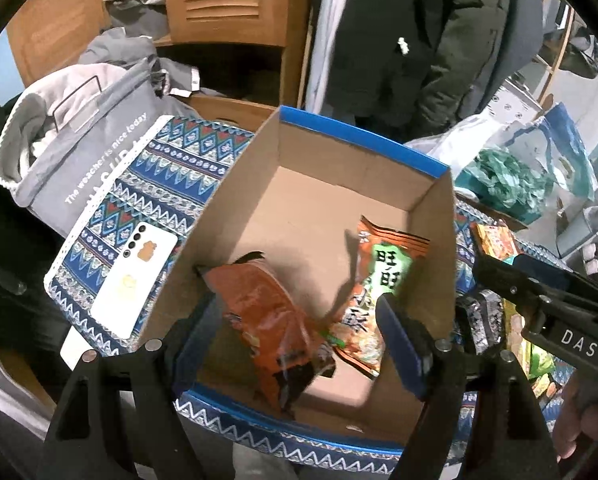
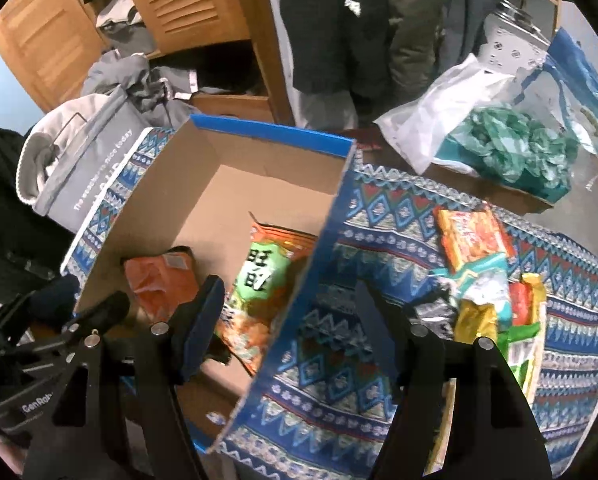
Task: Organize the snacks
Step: 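Lower both bags into the box and open both grippers, then move both grippers back over the snack pile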
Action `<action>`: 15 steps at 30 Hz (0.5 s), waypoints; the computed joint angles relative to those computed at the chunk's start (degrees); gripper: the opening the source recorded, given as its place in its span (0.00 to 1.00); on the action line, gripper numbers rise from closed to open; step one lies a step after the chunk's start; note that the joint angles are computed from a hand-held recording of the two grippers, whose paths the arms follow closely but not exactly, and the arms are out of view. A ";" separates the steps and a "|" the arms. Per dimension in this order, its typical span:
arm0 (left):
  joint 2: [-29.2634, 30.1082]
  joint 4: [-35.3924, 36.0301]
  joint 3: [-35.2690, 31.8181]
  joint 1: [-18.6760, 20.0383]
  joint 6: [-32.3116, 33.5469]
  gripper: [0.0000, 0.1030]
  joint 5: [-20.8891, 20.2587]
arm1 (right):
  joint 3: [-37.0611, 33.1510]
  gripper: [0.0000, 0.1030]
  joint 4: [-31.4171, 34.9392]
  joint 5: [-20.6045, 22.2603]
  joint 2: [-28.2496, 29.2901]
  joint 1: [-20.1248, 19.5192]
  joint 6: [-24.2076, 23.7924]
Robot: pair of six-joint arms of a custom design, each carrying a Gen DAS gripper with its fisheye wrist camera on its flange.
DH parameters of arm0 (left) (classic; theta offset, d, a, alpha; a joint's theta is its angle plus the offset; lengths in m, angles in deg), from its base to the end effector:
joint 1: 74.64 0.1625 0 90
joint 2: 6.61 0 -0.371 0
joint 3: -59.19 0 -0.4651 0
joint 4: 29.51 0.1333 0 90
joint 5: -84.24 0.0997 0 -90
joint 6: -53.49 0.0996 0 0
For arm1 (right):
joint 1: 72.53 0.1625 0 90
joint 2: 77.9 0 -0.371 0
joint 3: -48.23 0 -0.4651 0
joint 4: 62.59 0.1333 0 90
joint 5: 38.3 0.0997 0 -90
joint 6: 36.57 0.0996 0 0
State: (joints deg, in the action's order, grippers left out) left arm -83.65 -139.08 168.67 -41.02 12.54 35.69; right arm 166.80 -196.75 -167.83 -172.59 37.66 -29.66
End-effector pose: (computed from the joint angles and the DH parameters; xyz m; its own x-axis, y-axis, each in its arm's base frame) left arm -0.3529 -0.4739 0.1796 -0.7528 0.1793 -0.6334 0.4216 0.8703 -0.2547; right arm 0.2434 -0.4593 0.3065 -0.8332 0.0472 0.5510 -0.2251 0.8811 -0.4159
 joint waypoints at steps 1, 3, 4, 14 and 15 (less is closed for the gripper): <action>0.07 -0.07 -0.01 -0.14 0.00 0.78 -0.28 | 0.42 0.67 0.19 -0.30 -0.78 0.00 -0.14; 0.32 -0.21 -0.04 -0.49 0.14 0.78 -0.94 | 1.08 0.67 0.49 -0.69 -2.02 -0.03 -0.41; 0.43 -0.27 -0.05 -0.65 0.17 0.78 -1.10 | 1.39 0.67 0.62 -0.92 -2.59 -0.04 -0.50; 2.05 -1.19 -0.19 -2.50 0.41 0.78 -4.34 | 5.19 0.67 2.69 -2.04 -9.74 -1.16 -1.99; 2.23 -1.40 -0.20 -2.75 0.60 0.78 -4.58 | 5.59 0.67 2.88 -2.14 -10.57 -1.33 -2.20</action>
